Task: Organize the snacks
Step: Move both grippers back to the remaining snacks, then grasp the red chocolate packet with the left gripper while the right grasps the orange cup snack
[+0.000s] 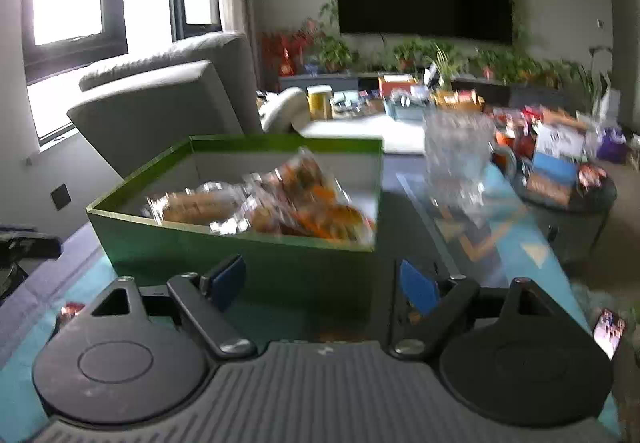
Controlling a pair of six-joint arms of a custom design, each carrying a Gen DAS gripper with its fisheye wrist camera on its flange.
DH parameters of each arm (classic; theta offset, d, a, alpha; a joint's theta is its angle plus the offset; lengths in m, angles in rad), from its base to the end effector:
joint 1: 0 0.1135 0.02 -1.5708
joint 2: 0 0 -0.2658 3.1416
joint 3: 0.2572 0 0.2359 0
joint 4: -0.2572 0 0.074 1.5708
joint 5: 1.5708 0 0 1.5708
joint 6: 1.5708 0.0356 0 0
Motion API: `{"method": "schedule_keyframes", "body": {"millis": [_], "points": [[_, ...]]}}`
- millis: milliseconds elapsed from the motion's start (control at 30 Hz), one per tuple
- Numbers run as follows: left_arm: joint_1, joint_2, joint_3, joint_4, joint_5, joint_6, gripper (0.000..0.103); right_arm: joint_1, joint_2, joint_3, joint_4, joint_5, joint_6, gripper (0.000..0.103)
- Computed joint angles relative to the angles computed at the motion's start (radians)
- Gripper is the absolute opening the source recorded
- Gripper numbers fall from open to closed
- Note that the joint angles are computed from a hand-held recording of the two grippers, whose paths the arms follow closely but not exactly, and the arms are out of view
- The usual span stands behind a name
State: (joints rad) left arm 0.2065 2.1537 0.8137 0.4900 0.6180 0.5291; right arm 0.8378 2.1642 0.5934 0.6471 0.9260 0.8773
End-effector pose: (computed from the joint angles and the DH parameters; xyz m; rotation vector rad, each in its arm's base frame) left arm 0.3418 0.0505 0.0497 0.6254 2.1664 -0.3635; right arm 0.2126 0.1936 0.0296 0.3828 2.0387 -0.1494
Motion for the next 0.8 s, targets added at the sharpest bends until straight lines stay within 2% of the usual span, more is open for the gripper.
{"method": "schedule_keyframes", "body": {"millis": [200, 500, 633, 733, 800], "points": [[-0.008, 0.041, -0.019, -0.044, -0.028, 0.058, 0.055, 0.015, 0.065, 0.049, -0.162, -0.033, 0.139, 0.065], [-0.044, 0.065, -0.033, -0.019, -0.073, 0.062, 0.055, 0.005, 0.109, 0.046, -0.131, -0.045, 0.160, 0.064], [-0.049, 0.085, 0.009, -0.075, -0.067, 0.049, 0.053, -0.005, 0.114, 0.026, -0.085, -0.068, 0.158, 0.064], [-0.047, 0.095, 0.009, -0.061, -0.057, 0.042, 0.049, -0.008, 0.113, 0.026, -0.086, -0.070, 0.148, 0.064], [-0.045, 0.099, 0.006, -0.047, -0.054, 0.043, 0.035, -0.006, 0.109, 0.033, -0.110, -0.064, 0.142, 0.061]]}}
